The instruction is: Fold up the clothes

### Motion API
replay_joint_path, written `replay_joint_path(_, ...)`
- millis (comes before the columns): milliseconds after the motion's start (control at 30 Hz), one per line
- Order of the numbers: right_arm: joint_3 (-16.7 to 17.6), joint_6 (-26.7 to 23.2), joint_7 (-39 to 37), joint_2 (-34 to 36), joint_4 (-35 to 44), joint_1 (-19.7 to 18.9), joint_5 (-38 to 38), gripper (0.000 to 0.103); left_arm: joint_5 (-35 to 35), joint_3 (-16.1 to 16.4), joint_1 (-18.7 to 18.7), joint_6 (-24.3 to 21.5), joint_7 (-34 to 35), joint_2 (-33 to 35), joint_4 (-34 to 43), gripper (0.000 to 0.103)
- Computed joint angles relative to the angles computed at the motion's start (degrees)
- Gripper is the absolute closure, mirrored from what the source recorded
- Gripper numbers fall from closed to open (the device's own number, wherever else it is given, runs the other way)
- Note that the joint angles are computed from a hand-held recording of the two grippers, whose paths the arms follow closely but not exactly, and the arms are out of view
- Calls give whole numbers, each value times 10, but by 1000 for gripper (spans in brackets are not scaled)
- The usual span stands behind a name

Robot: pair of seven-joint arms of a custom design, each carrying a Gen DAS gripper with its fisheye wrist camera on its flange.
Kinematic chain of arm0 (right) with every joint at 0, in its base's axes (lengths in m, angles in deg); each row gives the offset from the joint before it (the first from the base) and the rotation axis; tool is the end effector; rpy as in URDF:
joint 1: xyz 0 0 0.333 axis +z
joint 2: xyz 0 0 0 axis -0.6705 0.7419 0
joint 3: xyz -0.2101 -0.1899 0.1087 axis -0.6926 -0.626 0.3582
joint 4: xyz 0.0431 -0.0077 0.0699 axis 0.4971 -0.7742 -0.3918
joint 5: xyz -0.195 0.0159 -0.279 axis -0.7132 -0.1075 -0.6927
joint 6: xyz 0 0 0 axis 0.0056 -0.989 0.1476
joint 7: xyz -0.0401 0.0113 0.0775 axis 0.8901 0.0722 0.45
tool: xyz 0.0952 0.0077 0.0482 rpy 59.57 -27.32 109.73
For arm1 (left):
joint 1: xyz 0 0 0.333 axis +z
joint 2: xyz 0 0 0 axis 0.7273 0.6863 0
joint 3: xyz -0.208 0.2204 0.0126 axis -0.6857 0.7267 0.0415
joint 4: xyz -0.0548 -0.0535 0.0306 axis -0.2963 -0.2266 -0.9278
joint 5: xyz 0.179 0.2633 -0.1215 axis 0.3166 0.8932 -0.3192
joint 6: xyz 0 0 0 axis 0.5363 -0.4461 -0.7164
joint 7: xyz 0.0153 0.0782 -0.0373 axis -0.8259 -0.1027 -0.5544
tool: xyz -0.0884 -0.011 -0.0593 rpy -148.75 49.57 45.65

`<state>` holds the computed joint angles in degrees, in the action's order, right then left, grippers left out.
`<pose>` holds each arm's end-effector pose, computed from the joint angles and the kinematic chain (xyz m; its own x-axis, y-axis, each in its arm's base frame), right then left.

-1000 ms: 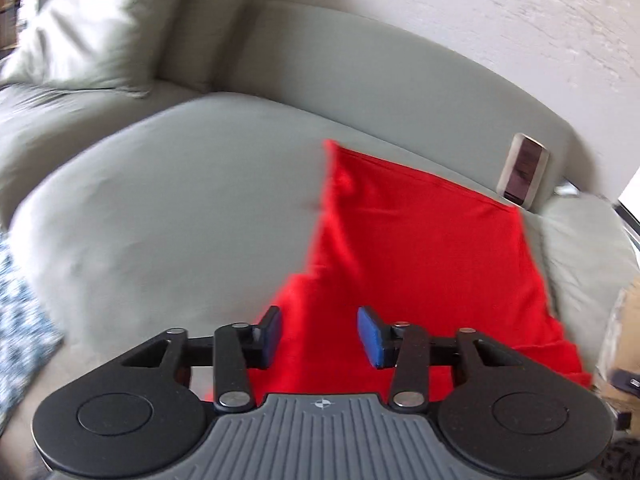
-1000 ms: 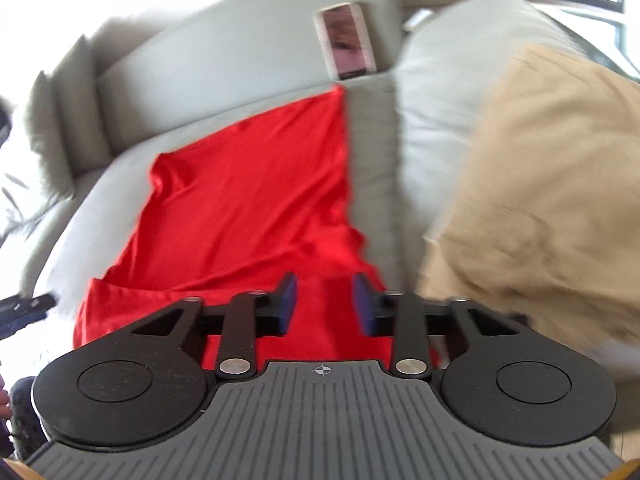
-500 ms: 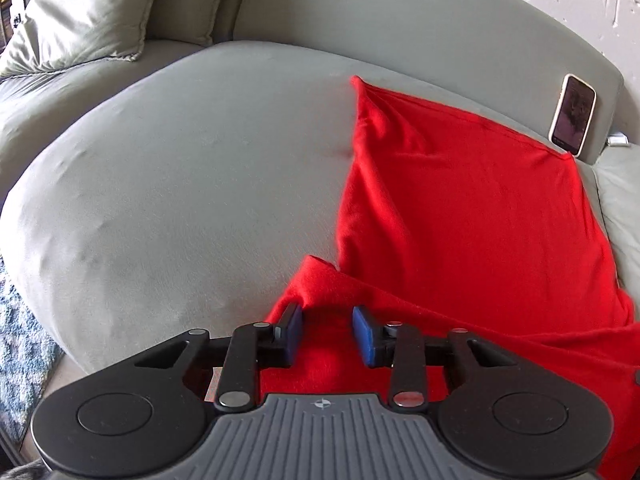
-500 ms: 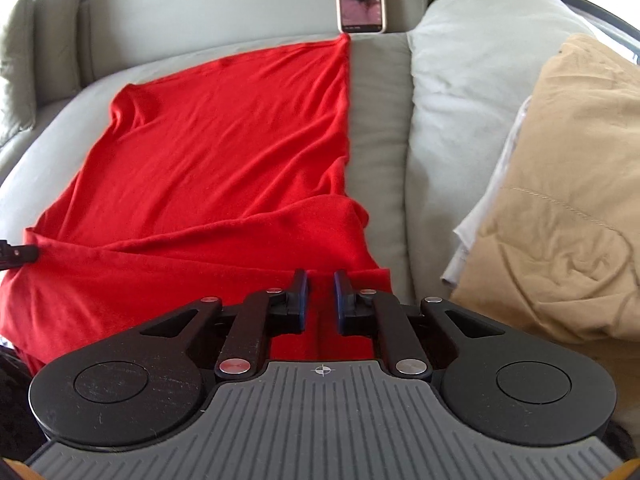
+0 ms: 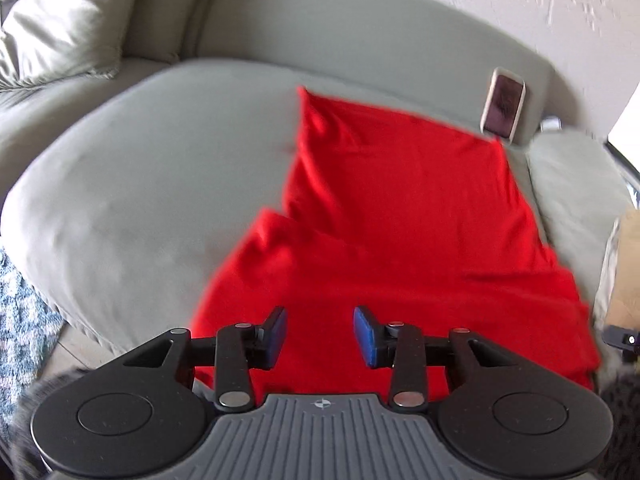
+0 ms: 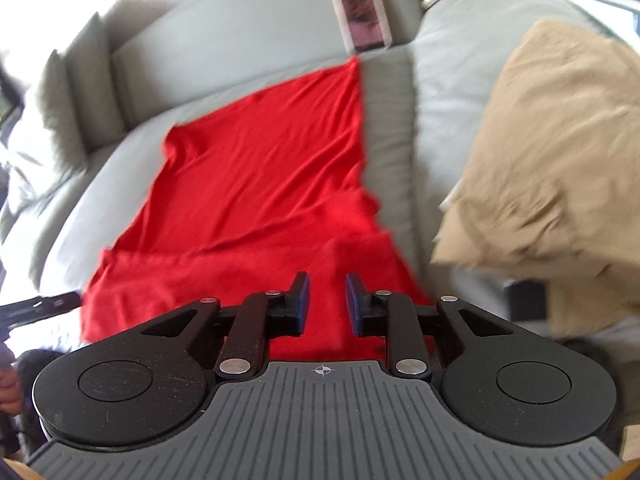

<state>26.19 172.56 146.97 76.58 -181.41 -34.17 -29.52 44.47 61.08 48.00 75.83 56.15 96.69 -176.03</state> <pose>0.5819 0.0853 0.5135 -0.0664 -0.9485 -0.3097 -0.8008 0.2358 -0.5506 0.5886 -0.0506 0.4914 -0.0525 -0.9907 0.1254 -0.8143 -0.0302 -0.5796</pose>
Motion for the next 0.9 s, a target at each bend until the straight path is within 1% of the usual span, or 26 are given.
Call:
replay_joint_path(100,1,-22,0,11,7,8,-28,76,28,1,-10,-22,-6,22,10,67)
replay_joint_path(167,-6,-40,22,24,11,17,-69,78,56,9,-17,-31,-26,39,14,58)
replay_joint_path(200,-11,-41,38,28,8,21,-91,84,50,7,-14,-24,-26,41,8,56)
replay_joint_path(233,-11,-20,39,26,-8,22,-98,89,40,4,-9,-22,-26,39,5,56)
replay_joint_path(267,-11,-11,43,22,-16,22,-104,90,38,3,-8,-23,-28,33,2,56)
replay_joint_path(333,-11,-29,54,14,-12,22,-112,90,48,6,-10,-22,-35,20,-6,60)
replay_joint_path(400,-8,-38,54,6,-10,16,-98,83,51,6,-8,-6,-34,8,-19,63)
replay_joint_path(433,-7,-31,52,0,-15,13,-88,80,41,4,-5,2,-28,2,-25,63)
replay_joint_path(567,-10,4,67,-17,-29,5,-64,79,15,-2,1,27,-4,-1,-30,63)
replay_joint_path(667,-6,16,56,-16,-26,-2,-28,79,8,-7,-3,27,10,10,-21,63)
replay_joint_path(733,-4,1,51,-4,-11,-2,-25,79,32,-3,-14,10,0,30,-3,62)
replay_joint_path(800,1,-21,36,10,2,-4,-12,79,64,5,-24,-25,-18,44,14,62)
replay_joint_path(833,4,-33,25,17,6,-6,0,79,65,3,-22,-18,-15,47,11,60)
replay_joint_path(900,6,-48,14,28,11,-5,6,81,44,-5,-12,-19,2,48,12,60)
